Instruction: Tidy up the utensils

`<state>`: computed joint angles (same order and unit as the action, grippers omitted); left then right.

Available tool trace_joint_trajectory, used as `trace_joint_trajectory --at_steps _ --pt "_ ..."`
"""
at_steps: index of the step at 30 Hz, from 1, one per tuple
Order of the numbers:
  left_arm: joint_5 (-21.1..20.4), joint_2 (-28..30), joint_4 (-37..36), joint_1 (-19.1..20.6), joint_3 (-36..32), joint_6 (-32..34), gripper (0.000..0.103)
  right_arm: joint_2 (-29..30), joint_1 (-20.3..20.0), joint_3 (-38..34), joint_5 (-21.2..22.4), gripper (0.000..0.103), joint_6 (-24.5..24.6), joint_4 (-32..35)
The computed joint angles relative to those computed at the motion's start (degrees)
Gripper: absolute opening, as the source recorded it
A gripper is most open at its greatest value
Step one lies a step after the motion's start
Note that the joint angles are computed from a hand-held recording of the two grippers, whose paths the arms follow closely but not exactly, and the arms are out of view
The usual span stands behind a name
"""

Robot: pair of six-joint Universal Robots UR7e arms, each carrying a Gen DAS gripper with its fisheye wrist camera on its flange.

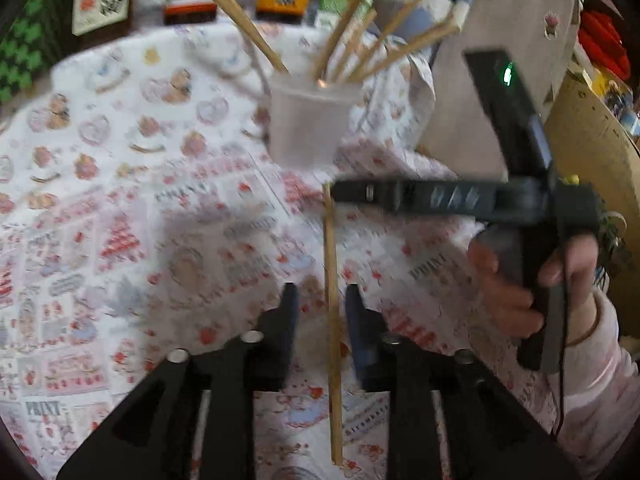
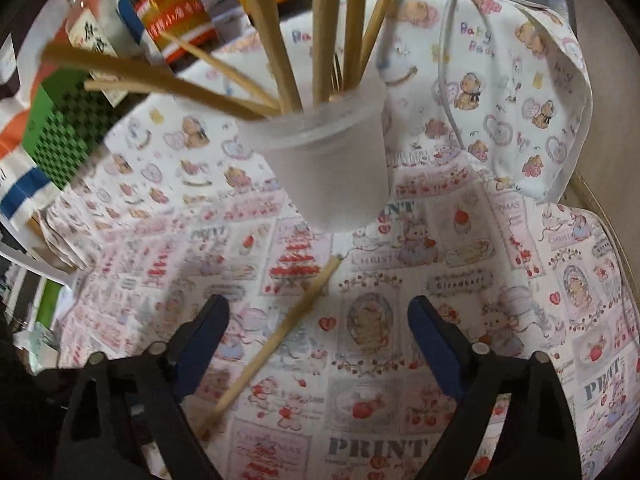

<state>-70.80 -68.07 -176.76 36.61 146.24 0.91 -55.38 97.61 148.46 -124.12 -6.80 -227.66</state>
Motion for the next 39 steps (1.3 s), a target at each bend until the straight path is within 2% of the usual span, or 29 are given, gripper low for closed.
trace_joint_trajectory --at_steps 2,4,6,9,10,11,12,15,16,17,20,22,25,26,30,34,37,39 --pt "4.05 -0.29 -3.14 -1.59 1.04 -0.67 0.032 1.53 0.83 -1.01 -1.99 0.082 -1.39 -0.28" --pt "9.28 -0.08 -7.42 -3.45 2.24 -1.71 0.045 2.77 1.91 -2.71 -3.89 0.081 -2.12 0.9" --pt "13.85 -0.59 -10.97 -4.62 3.39 -3.06 0.048 3.66 2.51 -4.3 -5.28 0.079 -2.63 2.31" --pt "18.81 -0.38 -16.61 -4.31 3.68 -3.24 0.053 5.85 3.76 -6.72 -10.18 0.068 -2.64 5.32" --pt "20.72 -0.07 -19.04 -4.33 3.78 -3.17 0.055 7.03 4.23 -7.19 -11.67 0.065 -3.98 4.01" --pt "22.61 0.06 -21.28 -4.45 4.03 -2.92 0.057 7.56 4.41 -7.35 -12.34 0.058 -4.85 3.33" --pt "24.22 0.85 -23.77 -4.33 3.94 -2.29 0.06 7.79 4.44 -7.35 -12.78 0.055 -4.98 3.22" --pt "29.92 2.79 -31.44 -4.3 3.79 -1.55 0.064 9.78 4.86 -7.54 -14.41 0.032 -7.31 -0.53" --pt "31.82 3.45 -34.48 -4.27 3.81 -1.83 0.068 10.2 4.92 -7.52 -14.42 0.026 -8.31 -1.51" --pt "33.48 3.84 -37.0 -4.17 3.8 -2.25 0.07 10.12 4.85 -7.25 -13.84 0.019 -8.59 -1.68" --pt "35.95 4.73 -42.28 -3.79 3.7 -2.18 0.073 9.13 4.32 -6.37 -12.6 0.012 -7.88 -1.32" --pt "36.67 4.23 -43.15 -3.58 3.5 -1.31 0.075 6.55 3.2 -4.32 -9.0 0.008 -5.71 0.01" --pt "38.23 4.69 -45.36 -3.87 3.52 -0.32 0.075 -1.22 -2.25 1.19 6.35 0.006 -2.44 1.83" --pt "38.41 4.55 -45.21 -3.96 3.67 -0.56 0.075 -2.67 -3.29 2.36 9.62 0.006 -2.33 0.84" --pt "39.07 4.42 -44.51 -4.82 4.22 -1.88 0.075 -1.32 -0.99 4.42 10.5 0.006 -6.93 -11.18" --pt "39.66 5.02 -45.89 -5.62 4.57 -1.25 0.075 0.02 1.22 6.88 14.79 0.006 -11.32 -23.36" --pt "40.46 6.12 -48.23 -6.51 4.8 -0.04 0.075 3.32 5.39 7.56 14.4 0.006 -15.33 -34.63" --pt "40.64 6.89 -49.16 -6.8 4.82 0.77 0.075 3.97 9.19 6.54 11.15 0.006 -16.29 -38.12"
